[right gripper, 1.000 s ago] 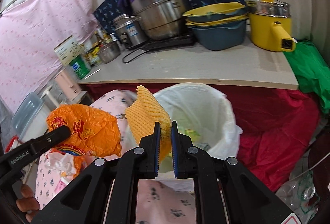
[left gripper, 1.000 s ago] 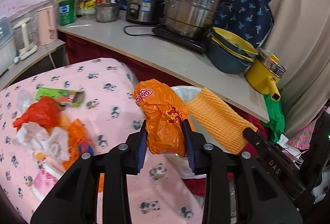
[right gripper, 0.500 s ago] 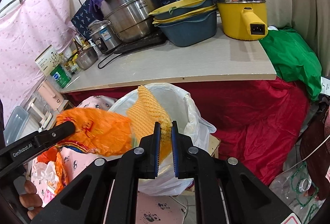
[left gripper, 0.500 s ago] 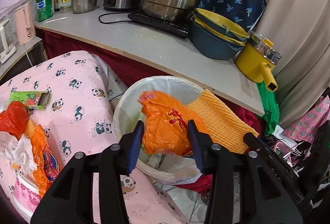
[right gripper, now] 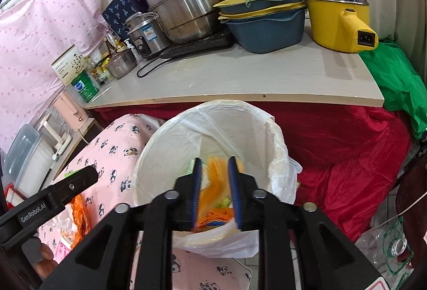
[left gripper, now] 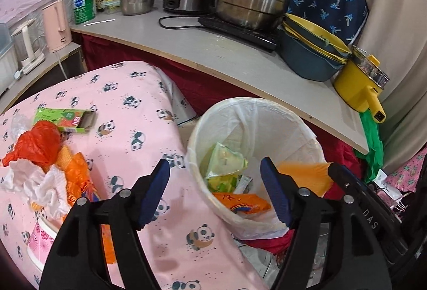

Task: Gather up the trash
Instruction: 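Carry the sponge and orange bag to the bin and release both inside, then grasp the pink paper cup with the left tool while the right tool grasps the orange printed bag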

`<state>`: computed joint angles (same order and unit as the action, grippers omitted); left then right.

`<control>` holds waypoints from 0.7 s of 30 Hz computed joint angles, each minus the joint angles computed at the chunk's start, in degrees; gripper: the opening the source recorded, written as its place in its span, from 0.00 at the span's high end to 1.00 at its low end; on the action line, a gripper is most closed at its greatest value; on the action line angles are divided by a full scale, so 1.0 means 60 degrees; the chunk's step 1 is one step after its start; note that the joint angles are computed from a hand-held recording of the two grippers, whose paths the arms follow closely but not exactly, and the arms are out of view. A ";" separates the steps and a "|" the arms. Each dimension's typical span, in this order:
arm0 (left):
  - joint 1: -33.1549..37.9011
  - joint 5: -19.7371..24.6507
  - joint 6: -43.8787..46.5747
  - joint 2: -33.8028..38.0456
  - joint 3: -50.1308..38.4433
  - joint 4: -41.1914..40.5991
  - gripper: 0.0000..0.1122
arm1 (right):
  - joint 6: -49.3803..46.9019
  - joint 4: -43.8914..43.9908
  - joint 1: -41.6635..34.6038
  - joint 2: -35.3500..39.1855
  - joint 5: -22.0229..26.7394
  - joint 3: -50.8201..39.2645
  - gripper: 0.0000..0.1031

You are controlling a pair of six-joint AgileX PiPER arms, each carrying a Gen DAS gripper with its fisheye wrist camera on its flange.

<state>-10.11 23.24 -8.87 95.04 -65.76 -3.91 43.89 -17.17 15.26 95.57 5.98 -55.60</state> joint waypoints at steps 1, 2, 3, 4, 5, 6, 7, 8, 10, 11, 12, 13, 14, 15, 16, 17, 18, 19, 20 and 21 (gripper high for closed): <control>0.0016 -0.0049 -0.0366 -0.0095 0.0121 0.0398 0.35 | 0.0459 -0.0459 0.0061 -0.0016 0.0007 -0.0004 0.73; 0.0028 -0.0129 -0.0638 -0.0187 0.0241 0.0695 0.35 | 0.0574 -0.0588 0.0107 -0.0050 0.0033 -0.0006 0.73; 0.0069 -0.0194 -0.0836 -0.0297 0.0381 0.0942 0.35 | 0.0511 -0.0514 0.0147 -0.0071 0.0069 -0.0033 0.73; 0.0090 -0.0175 -0.1040 -0.0364 0.0453 0.1163 0.35 | 0.0394 -0.0385 0.0184 -0.0118 0.0089 -0.0029 0.73; 0.0127 -0.0145 -0.1191 -0.0428 0.0521 0.1319 0.35 | 0.0441 -0.0419 0.0235 -0.0177 0.0122 -0.0022 0.73; 0.0191 -0.0115 -0.1350 -0.0523 0.0626 0.1469 0.35 | 0.0441 -0.0419 0.0290 -0.0230 0.0128 -0.0010 0.73; 0.0245 -0.0125 -0.1463 -0.0616 0.0738 0.1568 0.34 | 0.0435 -0.0425 0.0362 -0.0290 0.0138 0.0004 0.73; 0.0314 -0.0133 -0.1588 -0.0718 0.0858 0.1675 0.30 | 0.0539 -0.0538 0.0434 -0.0328 0.0163 -0.0002 0.72; 0.0398 -0.0144 -0.2419 -0.0981 0.1169 0.2397 0.27 | 0.0930 -0.0933 0.0660 -0.0404 0.0239 -0.0006 0.68; 0.0491 -0.0192 -0.2467 -0.1123 0.1330 0.2447 0.27 | 0.1324 -0.1332 0.0801 -0.0437 0.0286 -0.0001 0.65; 0.0612 -0.0196 -0.2458 -0.1277 0.1493 0.2475 0.27 | 0.1661 -0.1682 0.0931 -0.0470 0.0334 0.0006 0.64; 0.0731 -0.0189 -0.2497 -0.1409 0.1639 0.2552 0.26 | 0.1833 -0.1874 0.1102 -0.0479 0.0396 -0.0014 0.63; 0.0857 -0.0159 -0.2579 -0.1532 0.1773 0.2661 0.26 | 0.1681 -0.1735 0.1210 -0.0486 0.0427 -0.0035 0.62; 0.0978 -0.0134 -0.2638 -0.1642 0.1894 0.2739 0.26 | 0.1538 -0.1586 0.1338 -0.0493 0.0456 -0.0049 0.61; 0.1180 -0.0134 -0.2520 -0.1791 0.2056 0.2652 0.26 | 0.1443 -0.1473 0.1505 -0.0473 0.0484 -0.0089 0.60; 0.1353 -0.0108 -0.2398 -0.1910 0.2177 0.2545 0.24 | 0.1453 -0.1471 0.1635 -0.0458 0.0500 -0.0114 0.59; 0.1557 -0.0053 -0.2279 -0.2018 0.2273 0.2434 0.22 | 0.1591 -0.1602 0.1817 -0.0424 0.0546 -0.0160 0.57; 0.1806 -0.0078 -0.2154 -0.2170 0.2436 0.2308 0.21 | 0.1755 -0.1776 0.1984 -0.0390 0.0598 -0.0206 0.56; 0.2035 -0.0064 -0.2017 -0.2286 0.2552 0.2184 0.21 | 0.1920 -0.1972 0.2214 -0.0332 0.0680 -0.0283 0.55; 0.2288 -0.0023 -0.1694 -0.2375 0.2649 0.1915 0.21 | 0.2030 -0.2082 0.2392 -0.0269 0.0747 -0.0357 0.54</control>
